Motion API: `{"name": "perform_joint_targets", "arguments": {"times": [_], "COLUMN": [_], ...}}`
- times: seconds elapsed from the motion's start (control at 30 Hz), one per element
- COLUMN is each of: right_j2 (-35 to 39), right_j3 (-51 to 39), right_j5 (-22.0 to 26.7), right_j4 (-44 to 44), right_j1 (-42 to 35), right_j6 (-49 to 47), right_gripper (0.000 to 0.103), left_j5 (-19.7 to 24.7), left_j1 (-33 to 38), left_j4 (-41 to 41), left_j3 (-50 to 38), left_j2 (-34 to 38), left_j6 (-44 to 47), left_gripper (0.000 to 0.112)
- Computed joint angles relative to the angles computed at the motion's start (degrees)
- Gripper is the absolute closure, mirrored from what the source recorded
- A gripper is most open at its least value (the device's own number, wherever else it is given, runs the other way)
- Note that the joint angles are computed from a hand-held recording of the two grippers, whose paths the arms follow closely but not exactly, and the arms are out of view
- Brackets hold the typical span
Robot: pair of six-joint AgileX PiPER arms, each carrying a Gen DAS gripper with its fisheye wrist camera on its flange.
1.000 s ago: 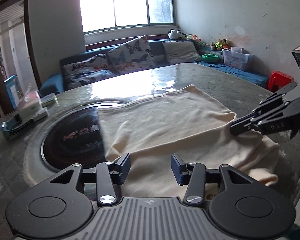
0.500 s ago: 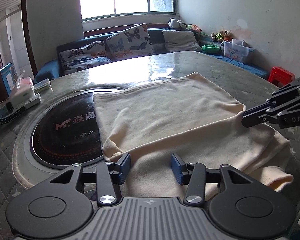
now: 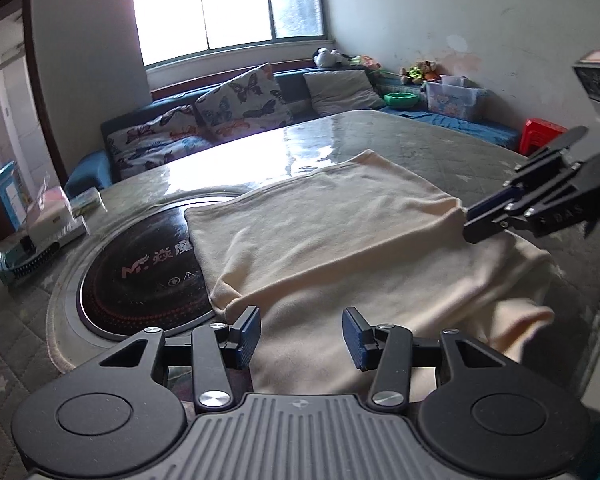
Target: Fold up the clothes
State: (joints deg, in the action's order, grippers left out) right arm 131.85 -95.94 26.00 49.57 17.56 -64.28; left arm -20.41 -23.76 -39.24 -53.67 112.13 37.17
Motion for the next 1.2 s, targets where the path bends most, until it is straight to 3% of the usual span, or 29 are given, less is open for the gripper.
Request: {"name": "perform_joint_targets", "arguments": {"times": [0.3,0.7,0.9,1.2], "right_j2": [-2.81,-4.55,-5.49,-6.86], "right_j3": [5.27,7.97,8.98,10.53], "right_j5": [-1.62,-3.45,-3.44,-2.55], "right_j4": [3.17,3.60,4.79,7.55], "right_j1": [0.25,0.17,-0.26,-0.55], "right_j6": [-6.04,-7.51,-8.91,-12.86], "right_gripper": [0.081,0.081,0.081,0.079], "left_j5": [-6.11,-11.67,-11.91,-11.84], "left_j1": [-4.00,-8.68,-8.44,-8.04], "left_j4": [0.18,5.28,7.92,10.85], "left_j3": [10.52,8.73,7.62,7.47], "left_j2": [-4.91,1.44,2.44,2.18], "left_j6": [7.09,9.79,7.37,3.82], "left_gripper": [0.059,0.059,0.065,0.090]}}
